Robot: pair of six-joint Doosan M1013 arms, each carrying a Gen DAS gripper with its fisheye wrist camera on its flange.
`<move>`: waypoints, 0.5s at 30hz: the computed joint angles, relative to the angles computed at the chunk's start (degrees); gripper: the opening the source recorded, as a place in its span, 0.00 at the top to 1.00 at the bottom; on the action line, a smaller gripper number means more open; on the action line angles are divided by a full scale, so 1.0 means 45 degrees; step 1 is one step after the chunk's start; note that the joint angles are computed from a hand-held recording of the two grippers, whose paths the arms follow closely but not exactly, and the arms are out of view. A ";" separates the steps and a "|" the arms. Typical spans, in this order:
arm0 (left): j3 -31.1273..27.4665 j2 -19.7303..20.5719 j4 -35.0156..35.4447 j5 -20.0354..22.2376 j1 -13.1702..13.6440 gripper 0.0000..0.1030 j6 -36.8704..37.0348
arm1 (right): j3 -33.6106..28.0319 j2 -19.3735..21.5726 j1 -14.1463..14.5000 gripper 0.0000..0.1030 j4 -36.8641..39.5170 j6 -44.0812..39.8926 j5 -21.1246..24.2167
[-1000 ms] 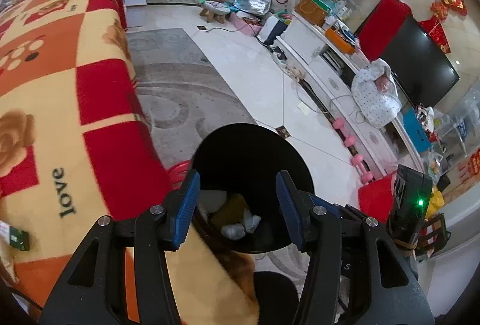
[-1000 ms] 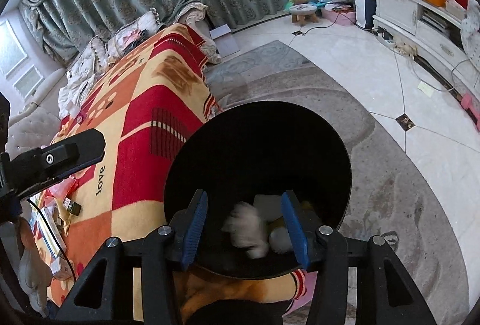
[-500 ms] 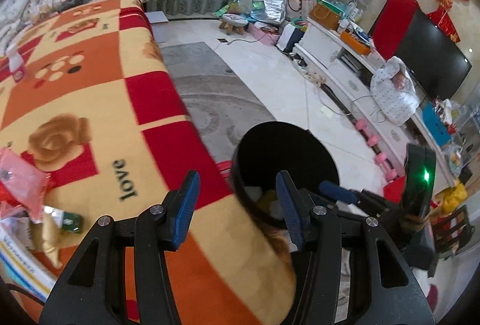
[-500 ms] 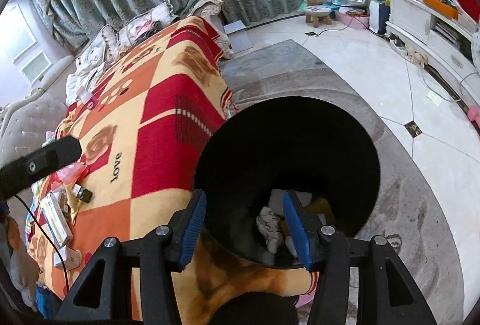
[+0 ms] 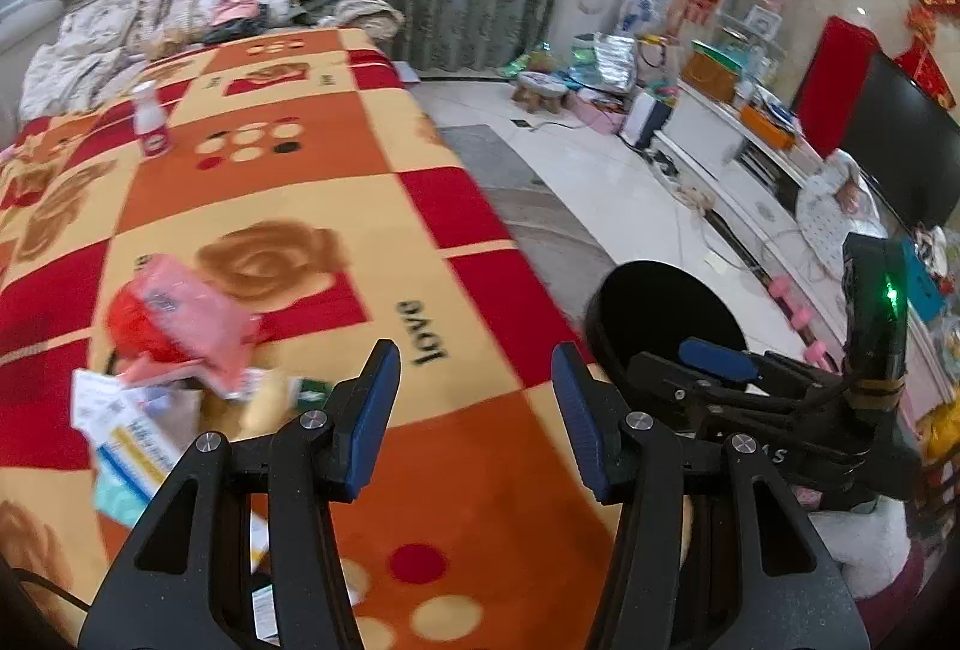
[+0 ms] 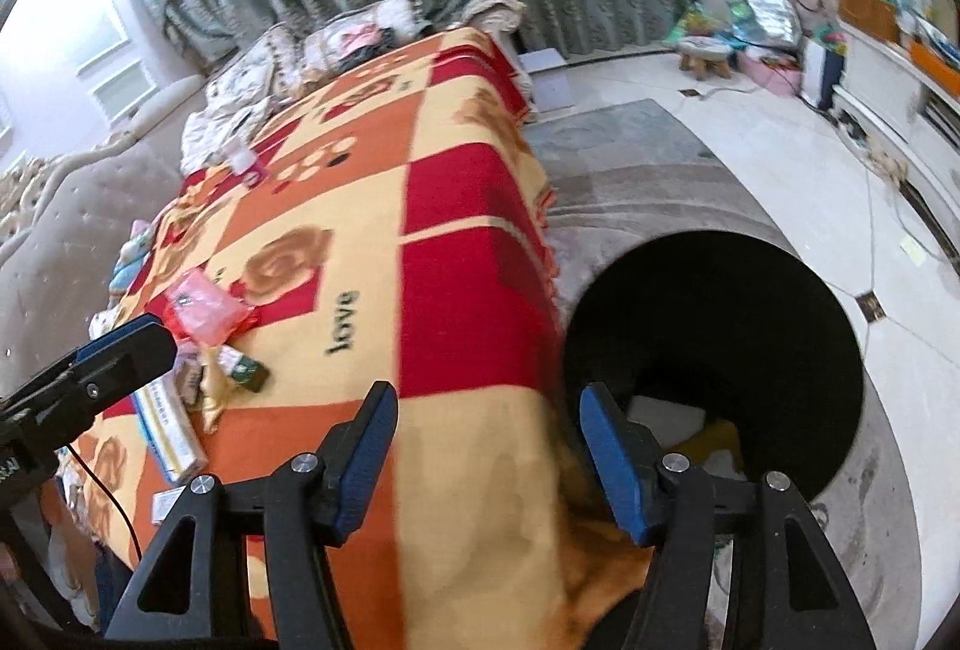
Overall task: Collect trash
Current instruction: 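Move both open tools back over the bedspread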
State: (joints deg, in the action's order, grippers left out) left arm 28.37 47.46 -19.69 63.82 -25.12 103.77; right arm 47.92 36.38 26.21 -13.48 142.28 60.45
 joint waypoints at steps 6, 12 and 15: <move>0.0888 -0.0462 0.0266 -0.0501 0.0478 0.50 -0.0290 | -0.1597 0.0887 0.0206 0.38 0.0532 -0.1037 0.0452; 0.1667 -0.0849 0.0767 -0.0813 0.1034 0.50 -0.0857 | -0.3598 0.2068 0.0366 0.36 0.1342 -0.2186 0.1242; 0.2098 -0.1047 0.1201 -0.1014 0.1334 0.50 -0.1230 | -0.4631 0.2675 0.0409 0.35 0.1762 -0.2628 0.1718</move>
